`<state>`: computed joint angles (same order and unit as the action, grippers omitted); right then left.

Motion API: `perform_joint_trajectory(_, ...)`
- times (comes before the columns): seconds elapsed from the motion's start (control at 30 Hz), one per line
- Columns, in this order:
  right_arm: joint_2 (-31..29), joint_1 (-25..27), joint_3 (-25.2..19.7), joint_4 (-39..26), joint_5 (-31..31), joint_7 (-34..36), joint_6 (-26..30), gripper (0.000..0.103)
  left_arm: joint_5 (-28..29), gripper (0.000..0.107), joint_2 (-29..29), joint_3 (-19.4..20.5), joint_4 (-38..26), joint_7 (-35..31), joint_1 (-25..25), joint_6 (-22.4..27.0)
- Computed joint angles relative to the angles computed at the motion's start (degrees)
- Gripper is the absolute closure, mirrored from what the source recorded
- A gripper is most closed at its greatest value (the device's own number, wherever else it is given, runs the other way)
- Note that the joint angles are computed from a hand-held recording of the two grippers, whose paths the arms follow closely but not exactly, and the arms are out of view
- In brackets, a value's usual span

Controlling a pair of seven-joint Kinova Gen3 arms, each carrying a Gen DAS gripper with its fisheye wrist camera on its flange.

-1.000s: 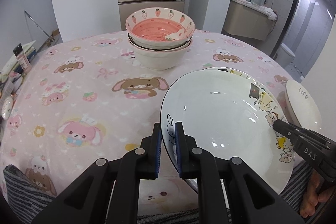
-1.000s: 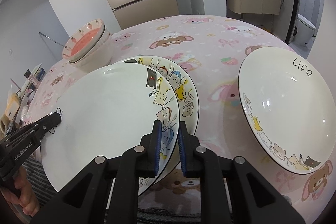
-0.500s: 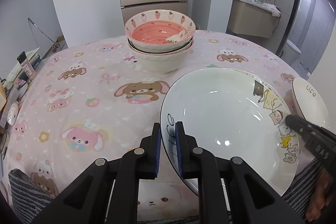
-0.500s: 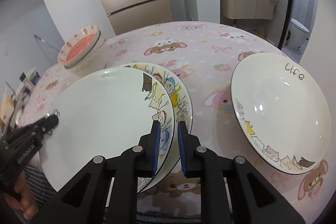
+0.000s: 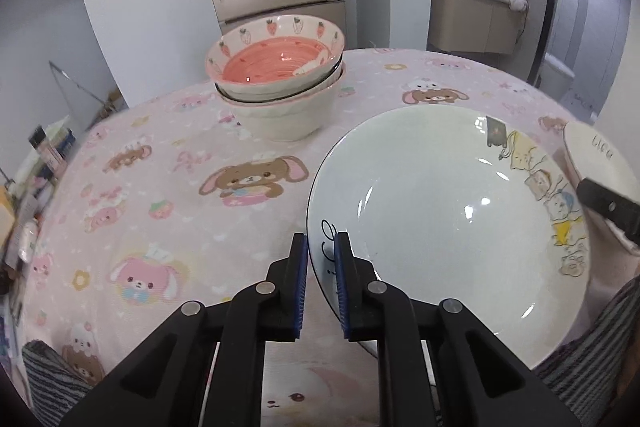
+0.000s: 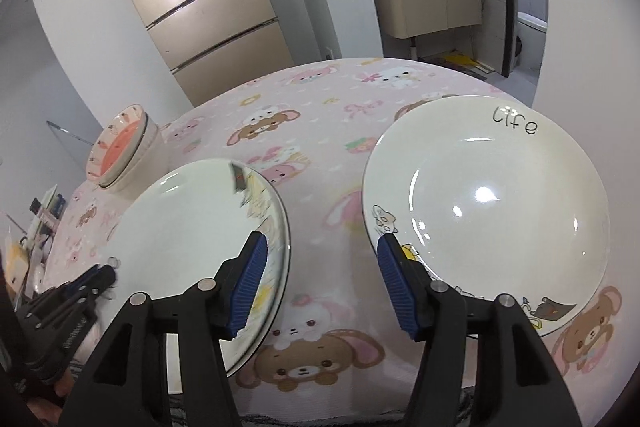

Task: Organize plates and bowls
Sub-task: 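Lower the plate onto the other plate and open both grippers, then move both grippers to the rim of the white 'life' plate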

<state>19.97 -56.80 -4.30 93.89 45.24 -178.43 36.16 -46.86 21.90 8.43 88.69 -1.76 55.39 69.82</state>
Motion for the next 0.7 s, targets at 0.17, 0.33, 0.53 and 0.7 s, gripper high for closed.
perform_joint_trajectory(0.17, -0.05, -0.21, 0.04, 0.41, 0.61, -0.34, -0.83, 0.046, -0.73, 0.093, -0.37, -0.16, 0.98, 0.89, 0.08, -1.0)
perform_joint_trajectory(0.33, -0.56, -0.94, 0.19, 1.13, 2.15, -1.36, -0.89, 0.046, -3.81, 0.093, -1.72, 0.16, 4.13, 3.02, 0.41, -3.31)
perform_joint_trajectory(0.53, -0.79, -2.76, 0.11, 1.54, 7.14, -4.21, 0.81, 0.044, -11.15, 0.093, -3.5, 1.01, 6.77, 9.56, 2.9, -2.39)
perform_joint_trajectory(0.7, -1.27, -3.78, -0.7, 2.24, 12.18, -7.49, 2.58, 0.039, -18.79, 0.061, -3.92, 2.63, 8.96, 15.56, 5.48, 0.67)
